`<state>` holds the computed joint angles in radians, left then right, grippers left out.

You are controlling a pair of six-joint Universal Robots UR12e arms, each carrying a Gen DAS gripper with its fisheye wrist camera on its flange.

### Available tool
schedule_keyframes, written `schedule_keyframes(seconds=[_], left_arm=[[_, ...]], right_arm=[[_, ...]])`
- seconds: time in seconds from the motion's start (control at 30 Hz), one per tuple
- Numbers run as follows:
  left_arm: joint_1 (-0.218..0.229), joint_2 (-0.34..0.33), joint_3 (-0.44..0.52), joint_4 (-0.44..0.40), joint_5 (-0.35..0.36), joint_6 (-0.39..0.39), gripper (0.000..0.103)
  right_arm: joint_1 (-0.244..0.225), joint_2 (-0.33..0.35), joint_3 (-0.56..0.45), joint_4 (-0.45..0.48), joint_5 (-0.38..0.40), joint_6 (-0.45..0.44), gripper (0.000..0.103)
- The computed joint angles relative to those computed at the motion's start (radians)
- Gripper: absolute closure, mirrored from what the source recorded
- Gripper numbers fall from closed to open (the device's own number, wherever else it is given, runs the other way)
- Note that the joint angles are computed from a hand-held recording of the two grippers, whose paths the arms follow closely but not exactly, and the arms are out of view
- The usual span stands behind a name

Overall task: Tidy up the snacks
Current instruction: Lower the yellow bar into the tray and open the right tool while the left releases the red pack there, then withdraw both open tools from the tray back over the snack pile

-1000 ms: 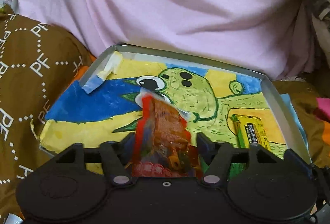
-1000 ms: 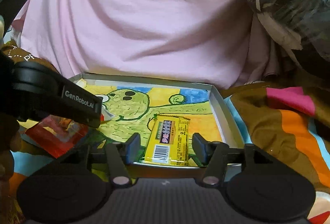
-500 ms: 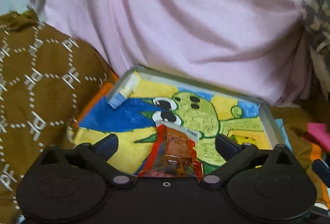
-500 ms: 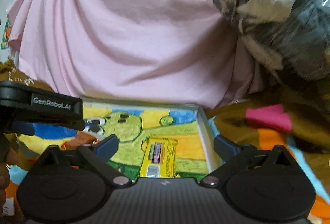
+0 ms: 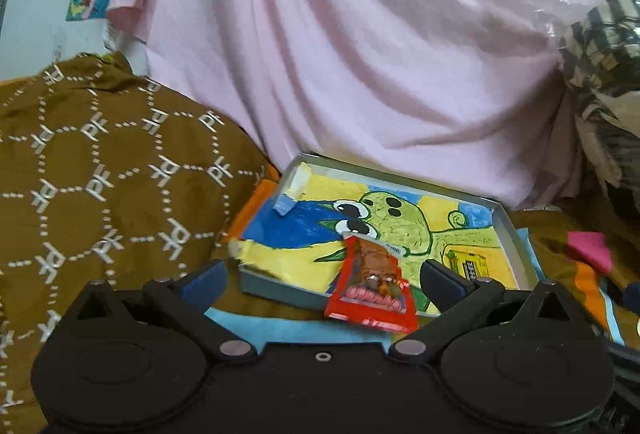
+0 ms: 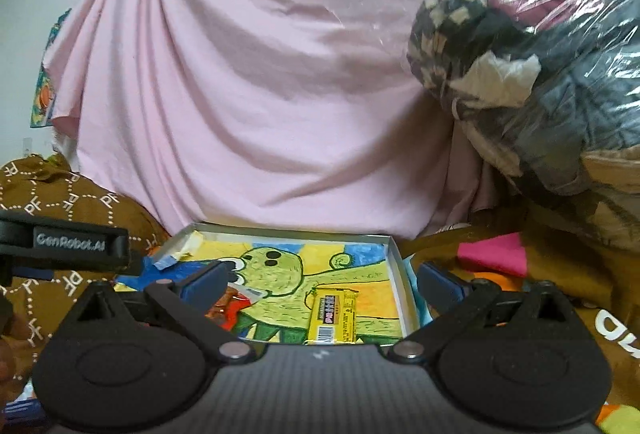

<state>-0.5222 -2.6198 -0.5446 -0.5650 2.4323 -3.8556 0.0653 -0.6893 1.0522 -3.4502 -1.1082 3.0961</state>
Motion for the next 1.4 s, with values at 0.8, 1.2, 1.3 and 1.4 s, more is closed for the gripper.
schedule_keyframes(seconds=[0.8,1.2,1.3,1.4], left_arm=[[-0.081,0.24,-0.486,0.141,0.087,-0.03,0.001],[-0.094,0.305,-0.611,-0.04,0.05,-0.105,0.001],[-0.079,0.328,-0.634,-0.093,-0.036,-0.129,0.001],[-0.065,0.339,-0.643,-0.108,-0.088,-0.132,0.001]], right_arm=[[-0.049,-0.228,0.426,-0.035,0.126,-0.055,0.0],[-0.038,-0.313,0.544,0.208,0.147,-0.228,0.0],[-0.03,-0.317,0.548,0.266,0.155,-0.29,0.0],[-0.019,-0.32,0.551,0.314,0.153,-0.351,0.0]])
